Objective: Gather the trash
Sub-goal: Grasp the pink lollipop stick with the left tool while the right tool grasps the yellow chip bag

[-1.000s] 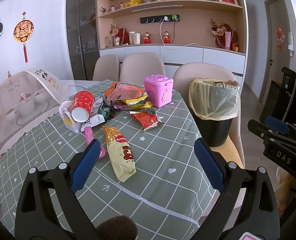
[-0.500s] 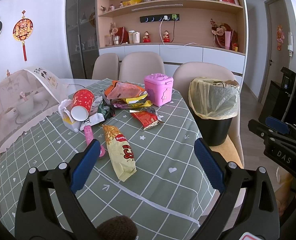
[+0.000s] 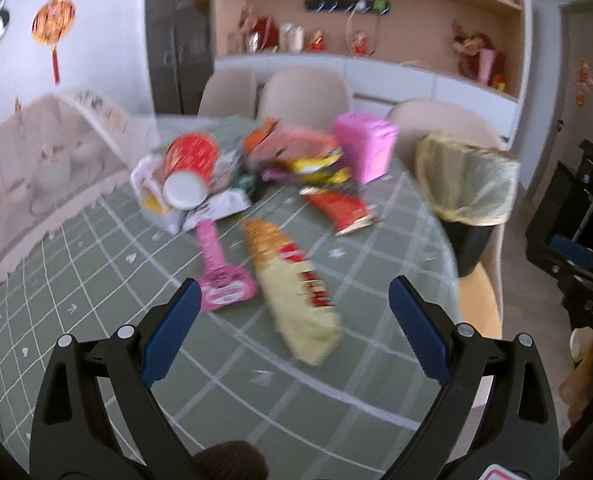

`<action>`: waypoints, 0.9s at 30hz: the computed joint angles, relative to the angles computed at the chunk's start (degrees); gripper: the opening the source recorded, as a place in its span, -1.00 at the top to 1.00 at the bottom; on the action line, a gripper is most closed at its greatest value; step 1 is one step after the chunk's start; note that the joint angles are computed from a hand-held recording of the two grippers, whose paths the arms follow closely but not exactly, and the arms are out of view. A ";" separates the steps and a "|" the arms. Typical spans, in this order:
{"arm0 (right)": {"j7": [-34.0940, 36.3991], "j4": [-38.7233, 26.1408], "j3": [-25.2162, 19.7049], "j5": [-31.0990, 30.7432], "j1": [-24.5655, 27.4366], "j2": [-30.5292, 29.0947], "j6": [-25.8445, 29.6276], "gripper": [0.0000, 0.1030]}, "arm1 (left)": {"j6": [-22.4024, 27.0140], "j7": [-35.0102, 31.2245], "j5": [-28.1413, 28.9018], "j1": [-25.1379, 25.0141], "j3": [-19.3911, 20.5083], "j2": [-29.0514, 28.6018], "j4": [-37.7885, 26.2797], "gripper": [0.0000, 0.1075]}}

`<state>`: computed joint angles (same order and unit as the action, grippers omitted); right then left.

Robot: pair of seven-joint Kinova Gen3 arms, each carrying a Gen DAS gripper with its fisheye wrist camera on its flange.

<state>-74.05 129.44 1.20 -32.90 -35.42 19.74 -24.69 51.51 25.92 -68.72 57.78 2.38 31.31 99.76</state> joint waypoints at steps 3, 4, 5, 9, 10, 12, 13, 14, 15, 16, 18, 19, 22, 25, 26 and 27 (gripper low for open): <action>6.59 -5.62 7.14 -4.39 -6.76 2.53 6.93 -0.14 | -4.50 -0.07 1.93 -4.12 -0.16 -2.39 3.11 -0.68; 8.93 -7.64 9.80 -6.37 -9.19 3.25 9.25 -0.14 | -6.80 -0.54 2.93 -6.08 -0.15 -3.47 4.30 -0.69; 11.26 -9.53 12.45 -8.57 -11.79 4.21 11.50 -0.14 | -8.46 -0.92 3.43 -7.35 -0.35 -4.17 5.20 -0.70; 20.58 -17.25 23.07 -17.73 -21.27 9.61 19.47 -0.14 | -14.57 -1.55 3.30 -11.85 -1.74 -6.35 8.99 -0.70; 22.90 -18.87 25.73 -20.06 -23.88 11.32 20.52 -0.14 | -16.23 -2.86 4.66 -13.38 -1.60 -6.79 9.50 -0.70; 27.56 -21.83 29.97 -24.71 -28.08 13.97 22.67 -0.14 | -17.65 -5.09 7.06 -14.95 -1.83 -7.19 10.19 -0.70; 29.89 -22.74 30.49 -26.99 -28.60 14.40 24.22 -0.14 | -17.69 -6.05 7.70 -15.14 -2.24 -7.25 10.44 -0.70; 32.22 -24.05 29.96 -28.97 -28.06 14.52 26.40 -0.14 | -17.61 -6.57 8.14 -15.13 -2.73 -7.27 10.58 -0.69; 34.55 -24.94 28.37 -30.74 -26.73 13.92 28.73 -0.14 | -18.41 -6.70 8.66 -14.91 -3.93 -7.50 11.09 -0.67; 36.88 -26.12 25.74 -33.04 -24.42 13.69 31.06 -0.14 | -20.10 -5.91 8.27 -15.72 -4.25 -7.95 12.07 -0.63; 40.75 -28.88 20.43 -35.87 -19.47 14.09 35.72 -0.14 | -24.72 -5.95 9.49 -18.57 -4.53 -9.29 14.39 -0.59; 41.35 -29.85 17.78 -36.20 -16.86 14.32 38.06 -0.14 | -26.10 -5.85 10.05 -18.49 -5.70 -9.61 15.10 -0.53; 37.56 -34.98 16.18 -31.98 -13.69 17.81 44.84 -0.13 | -26.42 -5.48 11.12 -17.95 -7.66 -10.36 16.72 -0.43; 30.58 -38.92 17.25 -25.32 -13.75 19.94 49.10 -0.08 | -27.60 -5.18 10.82 -17.91 -8.32 -11.17 18.03 -0.41; 28.46 -40.20 16.25 -22.99 -12.58 20.30 49.88 -0.02 | -28.05 -5.49 11.12 -18.14 -8.25 -11.39 18.32 -0.40; 26.80 -41.38 14.54 -20.66 -11.05 20.76 50.67 0.03 | -28.06 -5.05 11.00 -17.66 -8.51 -11.50 18.49 -0.39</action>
<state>-47.25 88.07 15.74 -53.56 -46.47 40.50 25.98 23.46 20.87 -57.72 40.12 -6.14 19.81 118.24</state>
